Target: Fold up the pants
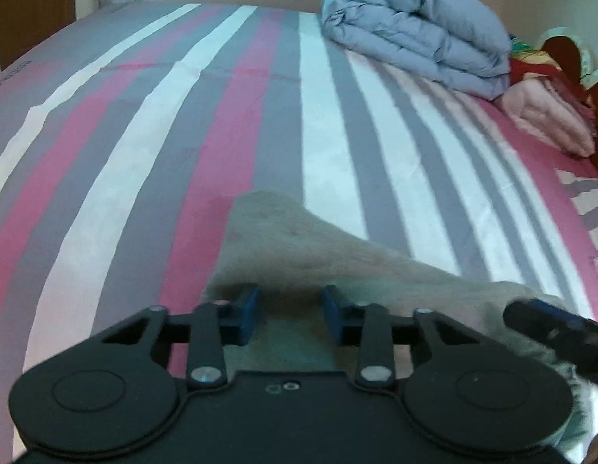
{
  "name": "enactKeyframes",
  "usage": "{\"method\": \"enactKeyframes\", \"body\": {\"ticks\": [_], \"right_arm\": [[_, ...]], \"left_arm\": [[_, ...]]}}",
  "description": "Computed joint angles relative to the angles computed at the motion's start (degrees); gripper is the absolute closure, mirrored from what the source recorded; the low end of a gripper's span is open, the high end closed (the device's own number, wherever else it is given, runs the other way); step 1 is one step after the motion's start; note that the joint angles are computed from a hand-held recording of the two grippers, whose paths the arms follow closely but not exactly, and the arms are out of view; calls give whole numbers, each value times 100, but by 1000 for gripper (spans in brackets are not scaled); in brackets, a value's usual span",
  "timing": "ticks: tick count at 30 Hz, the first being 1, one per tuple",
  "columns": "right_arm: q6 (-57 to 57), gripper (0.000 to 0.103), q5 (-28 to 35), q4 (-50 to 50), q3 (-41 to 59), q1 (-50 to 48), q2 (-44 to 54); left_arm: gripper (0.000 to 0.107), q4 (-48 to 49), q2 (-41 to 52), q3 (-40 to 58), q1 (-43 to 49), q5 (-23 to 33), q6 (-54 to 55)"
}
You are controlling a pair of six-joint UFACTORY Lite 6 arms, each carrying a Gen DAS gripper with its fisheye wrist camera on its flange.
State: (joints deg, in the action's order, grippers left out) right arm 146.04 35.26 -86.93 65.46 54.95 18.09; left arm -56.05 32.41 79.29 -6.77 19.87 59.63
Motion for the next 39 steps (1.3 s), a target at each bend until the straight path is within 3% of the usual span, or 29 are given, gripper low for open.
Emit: {"method": "enactKeyframes", "body": {"ticks": [3,5,8,9,11,12,13,15,17,19,21,23,25,27,29,31,33,35,37,38,39], "right_arm": [[-1799,83,708,1215,672,102,830],[-2588,86,983,1591,1048,35,1337],[-2356,85,800,1593,1092,-150,1578],[-2398,85,801,1739,1166,-172,1570],[-2137,85,1010,1729,1116,26,1250],[-2174,85,1236,1572,1165,191,1132],[-2451,82,1498,1588,1373,371,1084],[-2588,66,1526,1644,1390,613,1054],[-2467,59,1820,1796,1174,1097,1112],[-2263,59,1973,1954,838,1476,1302],[-1862,59,1948,1778,375,1647,1470],[-2091,59,1942,1906,372,1646,1443],[-2476,59,2308,2312,745,1733,1391],[-2144,53,2804,2127,712,2088,1216],[-2534,46,2491,2541,831,2001,1497],[-2631,39,2232,2554,734,2022,1854],[-2332,33,2220,2737,523,1981,1513],[-1583,33,2469,2671,156,2161,846],[-1510,26,3124,2636,226,2502,757],[-1741,4,3149,2736,278,2561,831],[-2108,0,2935,3002,396,2496,997]], "left_arm": [[97,-172,132,-120,-245,-599,371],[106,122,358,65,-280,-723,25],[107,91,178,-27,-93,-516,-61],[107,-276,-71,-222,50,-482,327],[94,-1300,-742,-924,218,-365,1526],[93,-1734,-1146,-1411,313,-314,2126],[94,-2181,-1536,-1915,459,-186,2723],[95,-2996,-2176,-2839,692,-101,3866],[93,-3869,-2587,-3584,850,-141,5065],[92,-4802,-2657,-4038,929,-176,6173],[92,-5021,-3066,-4347,784,-411,6471],[93,-4401,-3517,-4542,756,-480,5809],[93,-3469,-3951,-4765,1014,-187,4969],[92,-3497,-3857,-4895,935,-415,5079],[92,-3118,-4038,-5004,922,-441,4764],[90,-2028,-4426,-5074,1020,-293,3647],[79,-952,-4868,-5084,1450,347,2606],[34,-145,-5476,-5217,1724,705,1762],[25,48,-6332,-5556,2129,1092,1445],[24,243,-6657,-5625,2273,1300,1237],[24,653,-6951,-5613,2367,1580,839]]}}
